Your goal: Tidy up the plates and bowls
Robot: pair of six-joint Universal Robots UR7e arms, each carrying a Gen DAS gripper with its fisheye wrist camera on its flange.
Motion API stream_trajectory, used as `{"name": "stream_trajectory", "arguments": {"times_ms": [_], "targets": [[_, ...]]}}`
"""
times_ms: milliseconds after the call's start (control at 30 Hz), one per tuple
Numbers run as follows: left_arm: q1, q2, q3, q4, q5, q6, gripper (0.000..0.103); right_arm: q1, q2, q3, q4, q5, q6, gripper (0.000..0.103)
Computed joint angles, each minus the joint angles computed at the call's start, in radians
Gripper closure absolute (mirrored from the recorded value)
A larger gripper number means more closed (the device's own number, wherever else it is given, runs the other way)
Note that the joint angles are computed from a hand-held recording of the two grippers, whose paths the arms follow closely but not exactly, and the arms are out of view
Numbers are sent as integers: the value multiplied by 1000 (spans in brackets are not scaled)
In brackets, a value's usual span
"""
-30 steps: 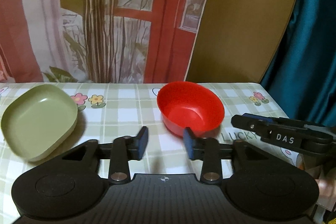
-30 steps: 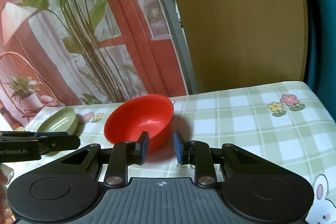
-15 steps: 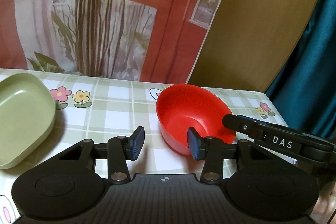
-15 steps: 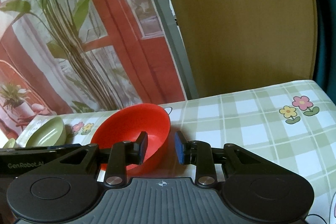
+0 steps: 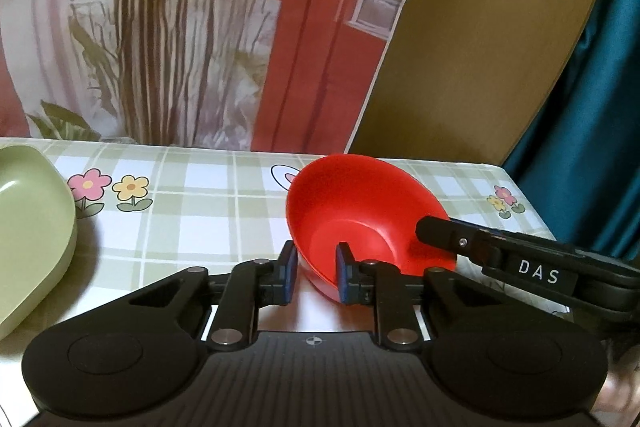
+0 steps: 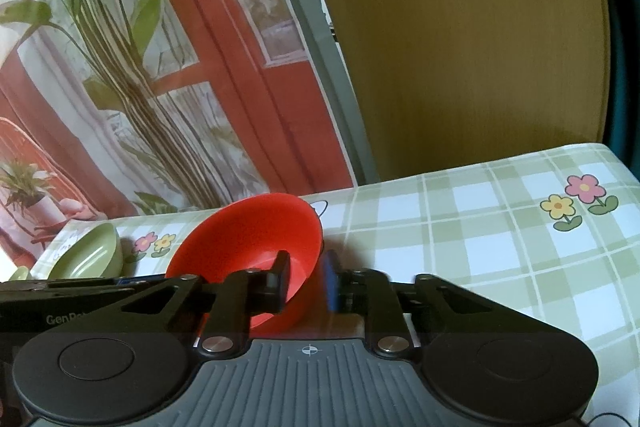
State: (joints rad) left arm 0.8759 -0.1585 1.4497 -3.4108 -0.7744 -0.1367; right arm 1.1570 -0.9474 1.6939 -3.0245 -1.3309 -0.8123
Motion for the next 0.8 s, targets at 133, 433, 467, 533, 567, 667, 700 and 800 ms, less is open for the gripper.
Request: {"name": "stream_trajectory", "arguments": {"times_ms": [133, 433, 467, 533, 567, 667, 700, 800], "targets": [[-12, -12, 17, 16, 11, -14, 83, 3, -18, 27, -17, 5, -1, 90], [-66, -56, 100, -13, 59, -56, 83, 16, -89, 103, -35, 25, 3, 90], [-74, -63, 113, -18, 66, -60, 83, 17, -98, 114, -37, 27, 5, 90], [-91, -75, 138, -25, 80, -73, 83, 23, -118, 138, -43, 24, 8, 90], [-100, -81, 150, -25, 87, -81, 83, 27, -126, 148, -47, 19, 9, 90], [-124, -105, 194, -14, 101, -127, 83, 31, -159, 191, -64, 26, 8, 90], [-131, -112, 207, -6, 108, -149, 83, 32, -172, 206, -67, 31, 7, 90], [-153, -130, 247, -5, 121, -192, 83, 34, -199, 240, -73, 36, 2, 90]]}}
